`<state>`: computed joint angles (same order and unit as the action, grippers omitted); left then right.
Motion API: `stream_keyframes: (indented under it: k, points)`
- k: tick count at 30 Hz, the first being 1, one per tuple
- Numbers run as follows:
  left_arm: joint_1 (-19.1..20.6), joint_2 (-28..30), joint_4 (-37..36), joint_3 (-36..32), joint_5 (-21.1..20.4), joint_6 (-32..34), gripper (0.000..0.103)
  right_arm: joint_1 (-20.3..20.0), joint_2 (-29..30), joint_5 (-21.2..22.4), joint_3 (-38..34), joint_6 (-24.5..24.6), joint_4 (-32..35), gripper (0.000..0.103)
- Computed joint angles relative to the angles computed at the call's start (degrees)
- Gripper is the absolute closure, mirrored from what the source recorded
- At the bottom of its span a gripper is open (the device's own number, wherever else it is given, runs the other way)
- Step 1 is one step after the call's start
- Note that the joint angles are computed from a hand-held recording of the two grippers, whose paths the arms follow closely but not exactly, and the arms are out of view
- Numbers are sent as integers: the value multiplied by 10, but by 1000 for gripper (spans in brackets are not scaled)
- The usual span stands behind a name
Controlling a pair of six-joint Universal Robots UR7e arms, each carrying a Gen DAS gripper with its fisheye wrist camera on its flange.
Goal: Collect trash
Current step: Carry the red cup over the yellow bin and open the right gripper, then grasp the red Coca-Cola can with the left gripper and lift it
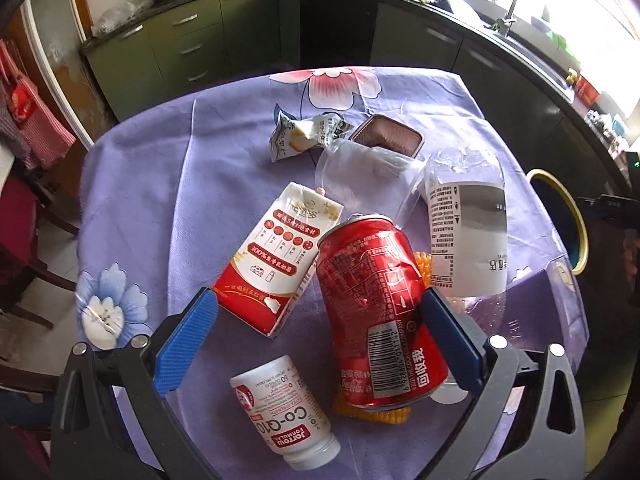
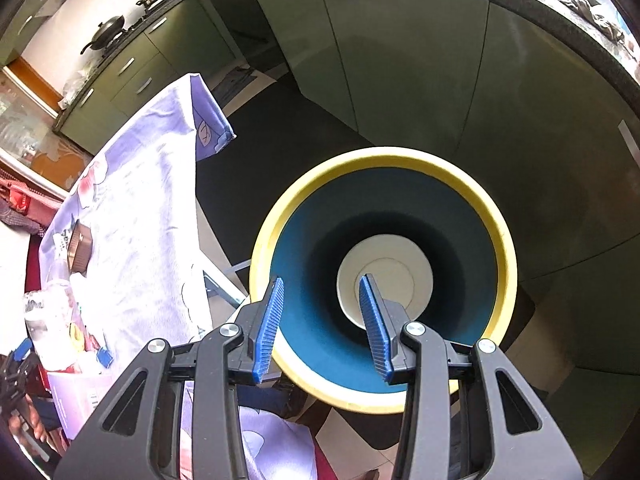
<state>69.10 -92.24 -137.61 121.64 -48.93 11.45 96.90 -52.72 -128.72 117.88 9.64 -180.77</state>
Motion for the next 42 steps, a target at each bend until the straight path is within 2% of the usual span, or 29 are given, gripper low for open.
stream_keyframes:
  k: [3,10,16,18,20,22,23,24,27,37,42]
  points:
    - [-10,-2,23,0,21,-15,6,0,-15,5,18,-2,-4,63]
    - [-17,2,92,-5,37,-37,6,-5,-29,16,28,-3,8,63]
    - [-2,32,82,-12,46,-37,7,-9,-8,32,9,-13,16,63]
    - [8,43,105,-23,35,-47,8,-11,-5,36,7,-14,21,62]
    - [21,54,132,-38,15,-56,14,-12,-3,37,6,-14,20,62]
    - [28,56,141,-46,-8,-53,32,-13,-2,39,9,-15,15,62]
    - [29,54,144,-49,-20,-51,37,-13,-1,38,9,-13,13,62]
    - [27,51,142,-49,-25,-48,47,-14,-1,39,11,-14,11,62]
    - [15,40,130,-41,-14,-36,52,-14,-1,40,13,-15,9,62]
    - [-22,-21,123,-17,-19,-10,53,-7,6,49,15,-28,-8,62]
    - [-73,-59,130,-3,-38,1,53,-4,6,52,20,-37,-21,62]
